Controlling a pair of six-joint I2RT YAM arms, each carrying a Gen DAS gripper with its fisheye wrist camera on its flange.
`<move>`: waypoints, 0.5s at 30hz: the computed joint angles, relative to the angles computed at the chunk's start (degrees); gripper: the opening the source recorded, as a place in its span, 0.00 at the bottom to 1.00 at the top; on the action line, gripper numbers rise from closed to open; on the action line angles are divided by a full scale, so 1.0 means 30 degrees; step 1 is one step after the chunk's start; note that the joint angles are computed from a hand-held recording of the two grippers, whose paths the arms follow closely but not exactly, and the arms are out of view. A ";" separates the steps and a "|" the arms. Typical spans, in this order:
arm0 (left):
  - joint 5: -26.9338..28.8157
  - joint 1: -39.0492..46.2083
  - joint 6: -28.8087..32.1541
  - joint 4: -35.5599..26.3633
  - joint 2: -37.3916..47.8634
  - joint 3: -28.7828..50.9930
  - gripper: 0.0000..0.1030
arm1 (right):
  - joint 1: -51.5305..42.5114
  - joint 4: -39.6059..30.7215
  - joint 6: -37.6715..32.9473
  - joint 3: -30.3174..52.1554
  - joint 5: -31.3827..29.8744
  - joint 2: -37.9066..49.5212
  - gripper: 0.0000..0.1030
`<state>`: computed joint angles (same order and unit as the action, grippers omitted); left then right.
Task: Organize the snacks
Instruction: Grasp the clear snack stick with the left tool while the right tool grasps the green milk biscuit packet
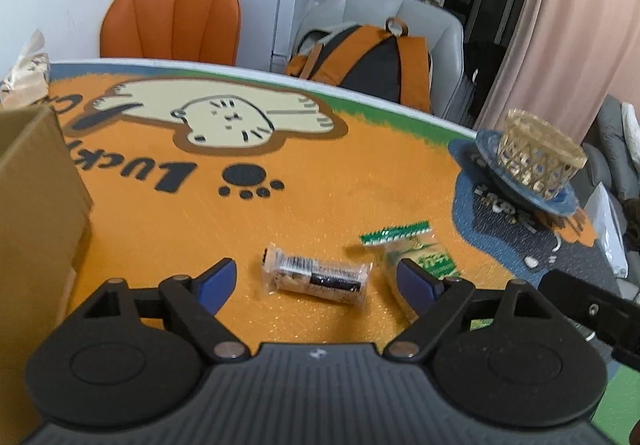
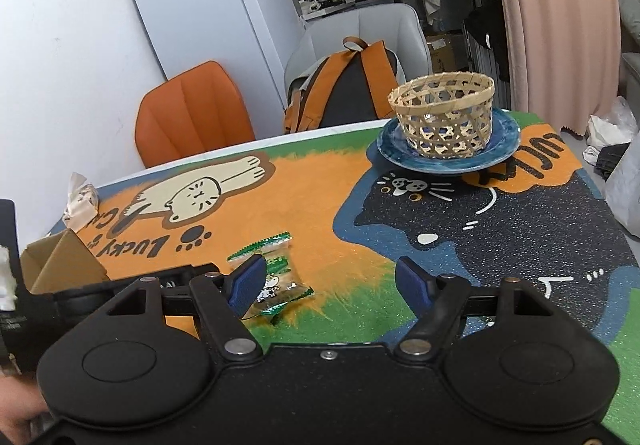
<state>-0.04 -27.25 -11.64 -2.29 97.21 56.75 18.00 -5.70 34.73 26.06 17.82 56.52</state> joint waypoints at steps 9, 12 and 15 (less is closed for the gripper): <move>-0.0349 0.0215 0.0591 0.1616 0.0684 -0.0430 0.55 | -0.0005 0.1092 -0.0430 0.0772 -0.0203 0.2633 0.70; 0.0305 0.0696 0.0510 0.1312 0.0475 -0.0421 0.52 | 0.0298 0.1398 -0.0557 0.1327 -0.0201 0.3521 0.70; 0.0455 0.1160 0.0195 0.1239 -0.0015 -0.0784 0.52 | 0.0702 0.1753 -0.0780 0.1936 -0.0149 0.4558 0.70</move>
